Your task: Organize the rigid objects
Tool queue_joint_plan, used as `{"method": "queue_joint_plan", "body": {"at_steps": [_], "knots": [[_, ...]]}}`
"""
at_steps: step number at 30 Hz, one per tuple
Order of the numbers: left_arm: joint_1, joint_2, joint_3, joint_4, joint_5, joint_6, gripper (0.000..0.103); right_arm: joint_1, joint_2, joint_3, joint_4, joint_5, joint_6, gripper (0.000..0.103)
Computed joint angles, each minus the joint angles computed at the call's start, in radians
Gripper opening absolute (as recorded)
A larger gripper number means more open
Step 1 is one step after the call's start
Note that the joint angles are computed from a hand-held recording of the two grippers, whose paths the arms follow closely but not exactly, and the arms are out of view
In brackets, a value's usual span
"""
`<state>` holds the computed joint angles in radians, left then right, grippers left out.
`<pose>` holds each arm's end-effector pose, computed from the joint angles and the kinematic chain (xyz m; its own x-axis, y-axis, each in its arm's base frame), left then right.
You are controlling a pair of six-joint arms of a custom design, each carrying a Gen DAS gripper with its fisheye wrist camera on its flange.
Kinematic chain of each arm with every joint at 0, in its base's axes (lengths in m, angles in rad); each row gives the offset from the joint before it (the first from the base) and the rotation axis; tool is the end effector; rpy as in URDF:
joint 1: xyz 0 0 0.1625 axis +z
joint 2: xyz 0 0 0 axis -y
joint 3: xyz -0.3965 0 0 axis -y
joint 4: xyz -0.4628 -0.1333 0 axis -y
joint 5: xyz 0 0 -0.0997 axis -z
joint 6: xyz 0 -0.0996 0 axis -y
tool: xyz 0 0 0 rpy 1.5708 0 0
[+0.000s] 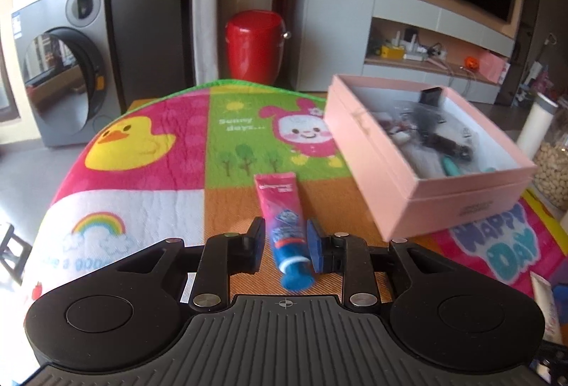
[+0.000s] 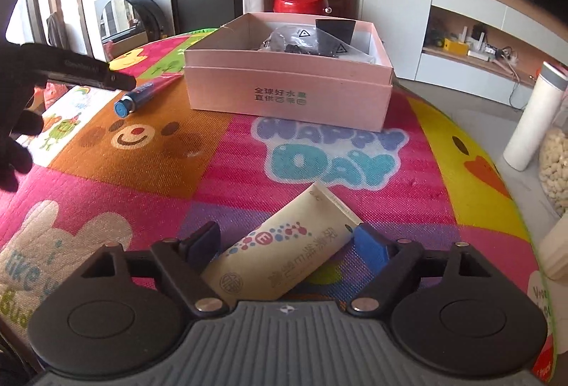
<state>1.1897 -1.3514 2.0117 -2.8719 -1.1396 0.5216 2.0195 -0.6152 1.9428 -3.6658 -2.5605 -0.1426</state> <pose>-0.0555 -0.6089 0.2527 -0.6632 0.4626 -0.5884 0.7250 0.5924 -0.3514 0.2815 -0.4693 -0.0280 -0.6944 0.1897 0.6941 -0.4151 0.6824 -0.6017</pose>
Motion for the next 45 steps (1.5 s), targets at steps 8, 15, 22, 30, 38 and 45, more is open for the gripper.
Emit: {"method": "queue_joint_plan", "body": {"at_steps": [8, 15, 22, 30, 38, 45], "knots": [[0.010, 0.100, -0.065, 0.011, 0.026, 0.002, 0.040, 0.007, 0.018, -0.003, -0.031, -0.028, 0.011, 0.084], [0.005, 0.113, -0.052, -0.044, 0.032, 0.040, 0.037, 0.011, 0.029, 0.001, -0.077, -0.032, -0.008, 0.082], [0.032, -0.002, 0.052, -0.028, -0.080, 0.092, 0.034, 0.013, 0.033, -0.005, -0.096, 0.005, -0.051, 0.053], [0.027, -0.237, 0.166, 0.284, -0.163, 0.100, 0.035, 0.007, 0.038, -0.025, -0.087, 0.026, -0.074, 0.047], [-0.008, -0.202, 0.141, 0.312, -0.092, 0.043, 0.036, 0.009, 0.043, -0.042, -0.054, 0.009, -0.066, 0.049], [-0.002, -0.173, 0.094, 0.375, -0.111, 0.056, 0.036, 0.007, 0.043, -0.034, -0.072, 0.015, -0.069, 0.051]]}}
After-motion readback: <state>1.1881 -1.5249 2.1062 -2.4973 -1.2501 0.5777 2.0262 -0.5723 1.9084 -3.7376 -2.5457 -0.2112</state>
